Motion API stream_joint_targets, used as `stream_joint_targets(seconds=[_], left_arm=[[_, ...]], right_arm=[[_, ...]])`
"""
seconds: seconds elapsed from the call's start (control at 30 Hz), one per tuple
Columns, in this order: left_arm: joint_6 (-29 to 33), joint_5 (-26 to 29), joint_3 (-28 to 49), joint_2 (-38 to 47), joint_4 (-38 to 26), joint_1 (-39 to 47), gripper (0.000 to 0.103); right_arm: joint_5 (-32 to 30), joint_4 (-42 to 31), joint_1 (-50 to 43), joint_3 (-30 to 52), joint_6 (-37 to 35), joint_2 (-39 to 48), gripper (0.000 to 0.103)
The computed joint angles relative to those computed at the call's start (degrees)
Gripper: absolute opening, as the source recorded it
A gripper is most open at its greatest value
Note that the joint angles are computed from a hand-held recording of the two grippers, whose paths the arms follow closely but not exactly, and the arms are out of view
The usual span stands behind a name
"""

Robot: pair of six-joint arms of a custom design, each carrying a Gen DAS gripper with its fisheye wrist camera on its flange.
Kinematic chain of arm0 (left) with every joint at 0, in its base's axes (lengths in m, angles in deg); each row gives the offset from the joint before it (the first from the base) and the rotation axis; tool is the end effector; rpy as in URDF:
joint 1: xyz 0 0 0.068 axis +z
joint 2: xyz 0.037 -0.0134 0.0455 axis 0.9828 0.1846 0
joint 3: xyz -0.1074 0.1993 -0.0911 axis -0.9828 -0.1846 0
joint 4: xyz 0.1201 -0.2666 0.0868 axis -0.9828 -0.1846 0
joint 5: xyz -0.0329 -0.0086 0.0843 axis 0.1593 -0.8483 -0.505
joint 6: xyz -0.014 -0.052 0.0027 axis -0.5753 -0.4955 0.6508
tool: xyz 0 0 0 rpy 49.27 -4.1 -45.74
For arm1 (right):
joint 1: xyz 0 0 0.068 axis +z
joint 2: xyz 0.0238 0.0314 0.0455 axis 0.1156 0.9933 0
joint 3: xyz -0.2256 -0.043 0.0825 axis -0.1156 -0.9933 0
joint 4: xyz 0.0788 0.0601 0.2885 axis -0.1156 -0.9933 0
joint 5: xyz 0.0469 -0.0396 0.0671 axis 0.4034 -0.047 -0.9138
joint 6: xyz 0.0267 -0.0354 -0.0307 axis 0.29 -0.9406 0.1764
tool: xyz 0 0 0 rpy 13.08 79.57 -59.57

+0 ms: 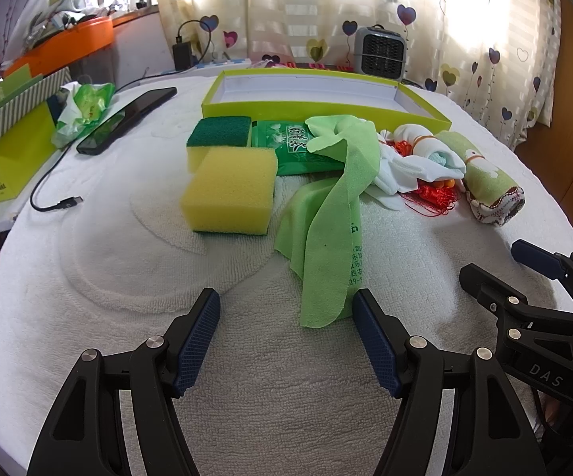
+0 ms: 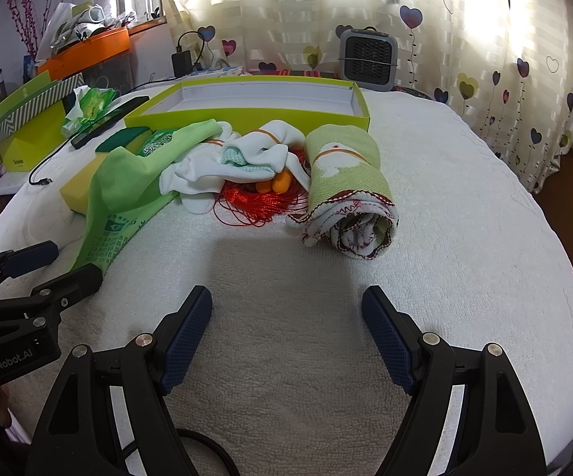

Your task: Organize soft objects

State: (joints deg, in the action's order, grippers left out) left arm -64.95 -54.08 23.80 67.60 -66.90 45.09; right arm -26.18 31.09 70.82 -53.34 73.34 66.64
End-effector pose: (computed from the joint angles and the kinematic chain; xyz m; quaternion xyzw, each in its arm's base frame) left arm 0.1591 -0.0987 0.0597 0.0963 0.9325 -0.0496 0.3446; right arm 0.1357 0.2303 0.0490 -0.0121 0.9254 0.0122 0.3786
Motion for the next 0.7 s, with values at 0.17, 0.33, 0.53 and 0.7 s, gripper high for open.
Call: stream_joint_targets(seconds=[0.17, 0.33, 0.53, 0.7], left_arm=[[0.04, 0.00, 0.03, 0.05, 0.00, 0.02, 0.069], [0.13, 0.29, 0.00, -0.02, 0.00, 0.13, 0.069], [3.71, 5.19, -0.52, -3.03, -2.27, 4.62, 0.069], [5.56, 8.33, -1.03, -9.28, -7.36, 8.65, 0.069]], right_arm=[[0.02, -0.08, 0.04, 0.04, 0.05, 0.02, 0.078], [-0.08, 0.00, 0.05, -0.13, -0.02, -0.22, 0.078], [-1.43, 2.02, -0.98, -0.89, -1.53, -0.92, 0.078], [0.19, 1.23, -0.11, -5.40, -0.03, -8.36, 0.078]])
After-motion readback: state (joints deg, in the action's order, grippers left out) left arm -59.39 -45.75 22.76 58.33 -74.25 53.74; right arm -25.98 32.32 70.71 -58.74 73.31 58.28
